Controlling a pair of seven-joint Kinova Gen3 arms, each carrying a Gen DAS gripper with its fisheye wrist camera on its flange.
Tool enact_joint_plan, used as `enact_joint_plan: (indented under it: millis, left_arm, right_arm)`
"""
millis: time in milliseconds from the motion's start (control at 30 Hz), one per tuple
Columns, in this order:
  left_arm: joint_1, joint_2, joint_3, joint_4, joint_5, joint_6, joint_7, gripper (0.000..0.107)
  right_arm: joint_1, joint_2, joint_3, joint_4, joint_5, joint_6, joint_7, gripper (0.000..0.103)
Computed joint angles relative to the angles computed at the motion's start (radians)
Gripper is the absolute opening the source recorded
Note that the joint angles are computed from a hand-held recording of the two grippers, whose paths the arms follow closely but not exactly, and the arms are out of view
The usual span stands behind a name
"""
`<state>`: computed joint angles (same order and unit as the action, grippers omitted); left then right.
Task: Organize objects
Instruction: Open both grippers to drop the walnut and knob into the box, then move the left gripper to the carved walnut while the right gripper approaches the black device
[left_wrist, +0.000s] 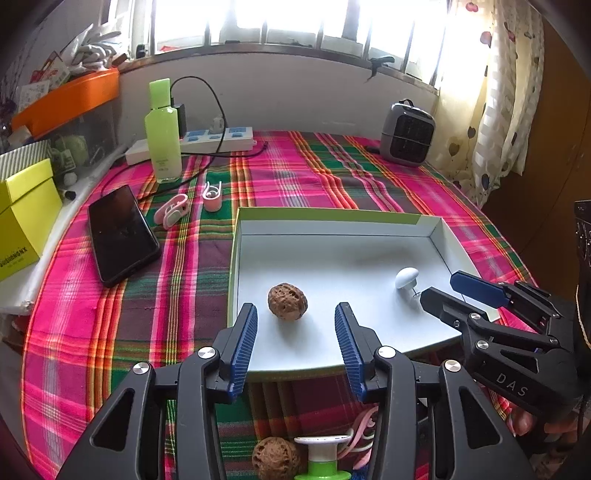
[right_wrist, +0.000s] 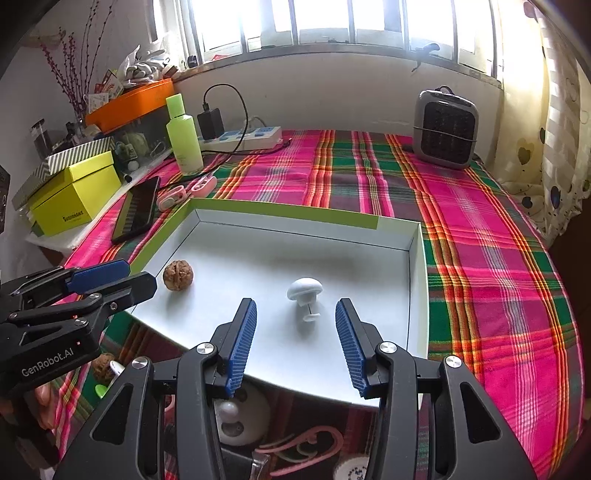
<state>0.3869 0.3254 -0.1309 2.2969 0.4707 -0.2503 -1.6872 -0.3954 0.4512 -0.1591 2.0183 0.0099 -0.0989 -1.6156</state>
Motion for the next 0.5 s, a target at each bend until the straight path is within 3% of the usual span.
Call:
enact_joint_plan:
  millis: [133, 267, 500]
  left_arm:
    - [-0.031, -0.037, 0.042, 0.057, -0.021, -0.043, 0.039, 0.043]
    - [-0.072, -0.067, 0.084, 0.11, -0.05, -0.077, 0.078, 0.043]
    - [-0.143, -0.106, 0.151, 0.203, -0.125, -0.13, 0.183, 0.043]
  right_arm:
    - [0.054, -0.027, -0.054, 0.051, 0.028, -0.042, -0.004, 0.046]
    - [0.06, -0.061, -0.059, 0.115, 0.052, -0.099, -0.002, 0.046]
    - [0.195, -0.081, -0.192, 0.187, 0.204, -0.137, -0.075, 0.046]
